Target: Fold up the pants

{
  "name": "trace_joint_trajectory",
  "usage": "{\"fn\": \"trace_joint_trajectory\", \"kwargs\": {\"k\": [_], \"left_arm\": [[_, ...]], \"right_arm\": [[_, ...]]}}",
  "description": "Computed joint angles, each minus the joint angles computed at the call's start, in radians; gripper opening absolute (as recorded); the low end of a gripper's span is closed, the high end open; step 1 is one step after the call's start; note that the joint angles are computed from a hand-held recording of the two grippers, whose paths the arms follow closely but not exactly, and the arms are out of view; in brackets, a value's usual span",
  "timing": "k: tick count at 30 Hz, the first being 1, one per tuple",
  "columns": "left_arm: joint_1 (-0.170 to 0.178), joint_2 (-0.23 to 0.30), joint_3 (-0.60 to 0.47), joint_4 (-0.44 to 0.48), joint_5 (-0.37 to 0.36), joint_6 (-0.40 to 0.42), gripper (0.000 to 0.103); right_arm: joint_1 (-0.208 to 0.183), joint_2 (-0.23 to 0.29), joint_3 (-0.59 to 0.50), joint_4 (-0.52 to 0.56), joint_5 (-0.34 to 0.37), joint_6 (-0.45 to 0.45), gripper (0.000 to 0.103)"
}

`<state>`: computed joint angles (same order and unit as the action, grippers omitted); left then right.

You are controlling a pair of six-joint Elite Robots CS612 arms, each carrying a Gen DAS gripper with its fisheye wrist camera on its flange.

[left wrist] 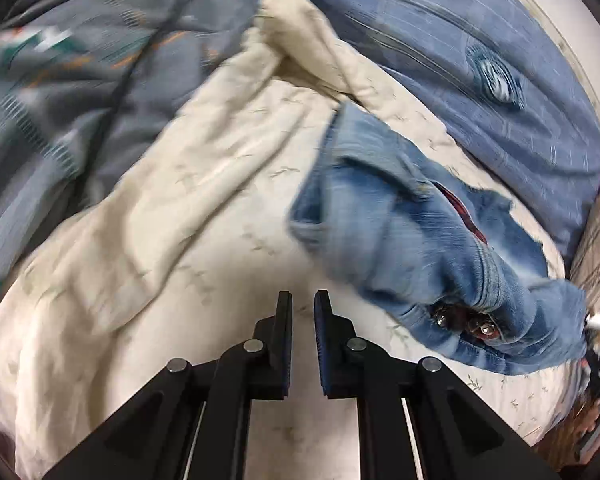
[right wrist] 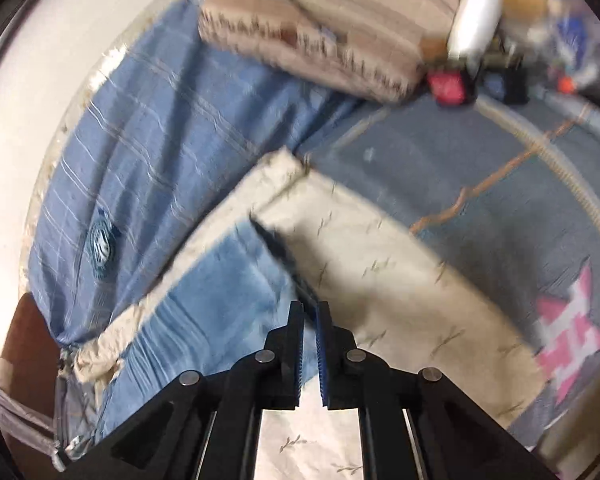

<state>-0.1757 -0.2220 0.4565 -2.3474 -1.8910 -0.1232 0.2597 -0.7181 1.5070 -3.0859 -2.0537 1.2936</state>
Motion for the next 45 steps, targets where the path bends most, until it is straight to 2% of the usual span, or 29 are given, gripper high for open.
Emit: {"fn": "trace_joint_trajectory", "kwargs": {"k": [2, 5, 7, 8, 9, 10, 11, 13, 15, 16, 17, 18, 19, 20, 21, 23, 25, 26, 27, 28, 30, 31, 32, 34, 36, 38, 40, 44, 45], "left_arm": [[0.004, -0.045, 0.091, -0.112, 0.037, -0.034, 0.011], [0.001, -0.088, 0.173, -0.276, 0.079, -0.061, 0.011], [-0.002, -0.106, 0.198, -0.388, 0.044, -0.072, 0.015], [-0.005, -0.108, 0.195, -0.417, 0.006, -0.058, 0.025], [-0.010, -0.107, 0.186, -0.424, -0.024, -0.036, 0.045], [-0.016, -0.104, 0.173, -0.417, -0.036, -0.015, 0.056], [-0.028, -0.099, 0.158, -0.412, -0.047, 0.027, 0.066], [-0.045, -0.091, 0.151, -0.413, -0.028, 0.074, 0.066], [-0.059, -0.081, 0.152, -0.405, 0.013, 0.121, 0.066], [-0.067, -0.074, 0.146, -0.365, 0.057, 0.156, 0.066], [-0.080, -0.064, 0.128, -0.284, 0.138, 0.201, 0.066], [-0.088, -0.048, 0.094, -0.185, 0.201, 0.235, 0.066], [-0.090, -0.020, 0.041, -0.086, 0.233, 0.237, 0.066], [-0.086, -0.002, 0.002, -0.029, 0.223, 0.218, 0.067], [-0.078, 0.006, -0.016, -0.014, 0.188, 0.191, 0.068], [-0.073, -0.004, -0.006, -0.047, 0.178, 0.182, 0.068], [-0.074, -0.024, 0.040, -0.142, 0.216, 0.144, 0.067], [-0.070, -0.028, 0.046, -0.163, 0.207, 0.119, 0.067], [-0.062, -0.030, 0.045, -0.167, 0.165, 0.094, 0.067], [-0.058, -0.025, 0.035, -0.159, 0.137, 0.082, 0.067], [-0.058, -0.021, 0.026, -0.149, 0.141, 0.086, 0.067], [-0.060, -0.019, 0.026, -0.140, 0.156, 0.100, 0.067], [-0.063, -0.014, 0.017, -0.126, 0.164, 0.107, 0.067], [-0.065, -0.001, -0.004, -0.101, 0.173, 0.111, 0.067], [-0.065, 0.000, -0.003, -0.110, 0.185, 0.109, 0.067], [-0.066, 0.002, -0.002, -0.126, 0.197, 0.102, 0.067], [-0.068, -0.003, 0.012, -0.148, 0.216, 0.096, 0.067], [-0.071, 0.001, 0.010, -0.164, 0.249, 0.090, 0.067], [-0.072, 0.004, 0.006, -0.167, 0.257, 0.084, 0.067]], "right_arm": [[0.012, 0.000, 0.002, -0.049, -0.070, -0.014, 0.009], [0.009, 0.011, -0.023, -0.111, -0.076, -0.054, 0.009], [0.003, 0.024, -0.062, -0.093, -0.055, -0.081, 0.010], [-0.003, 0.032, -0.087, -0.073, -0.033, -0.102, 0.010], [-0.005, 0.044, -0.108, -0.081, -0.025, -0.125, 0.010], [-0.012, 0.052, -0.127, -0.074, 0.006, -0.139, 0.010], [-0.013, 0.061, -0.146, -0.072, 0.008, -0.140, 0.010], [0.007, 0.085, -0.169, -0.147, -0.080, -0.182, 0.010], [0.029, 0.111, -0.200, -0.225, -0.170, -0.298, 0.012], [0.036, 0.123, -0.214, -0.240, -0.202, -0.360, 0.027], [0.038, 0.126, -0.218, -0.226, -0.207, -0.380, 0.068], [0.034, 0.122, -0.211, -0.171, -0.198, -0.358, 0.090], [0.032, 0.114, -0.206, -0.109, -0.200, -0.313, 0.097], [0.028, 0.109, -0.202, -0.063, -0.197, -0.276, 0.097], [0.020, 0.101, -0.192, -0.017, -0.181, -0.237, 0.097], [0.006, 0.093, -0.174, -0.008, -0.152, -0.202, 0.096], [-0.011, 0.085, -0.158, 0.009, -0.104, -0.175, 0.094], [-0.021, 0.084, -0.160, 0.039, -0.070, -0.160, 0.090], [-0.026, 0.084, -0.161, 0.062, -0.050, -0.149, 0.088], [-0.031, 0.082, -0.157, 0.081, -0.019, -0.141, 0.082], [-0.044, 0.097, -0.182, 0.125, 0.049, -0.168, 0.072], [-0.046, 0.102, -0.196, 0.158, 0.066, -0.181, 0.063], [-0.048, 0.110, -0.215, 0.199, 0.077, -0.198, 0.050], [-0.049, 0.123, -0.244, 0.256, 0.088, -0.221, 0.036], [-0.041, 0.126, -0.264, 0.314, 0.057, -0.247, 0.025], [-0.032, 0.123, -0.267, 0.307, 0.018, -0.263, 0.015], [-0.012, 0.123, -0.289, 0.325, -0.072, -0.302, 0.009], [0.021, 0.136, -0.337, 0.269, -0.199, -0.421, 0.007], [0.028, 0.143, -0.347, 0.226, -0.231, -0.460, 0.007]]}}
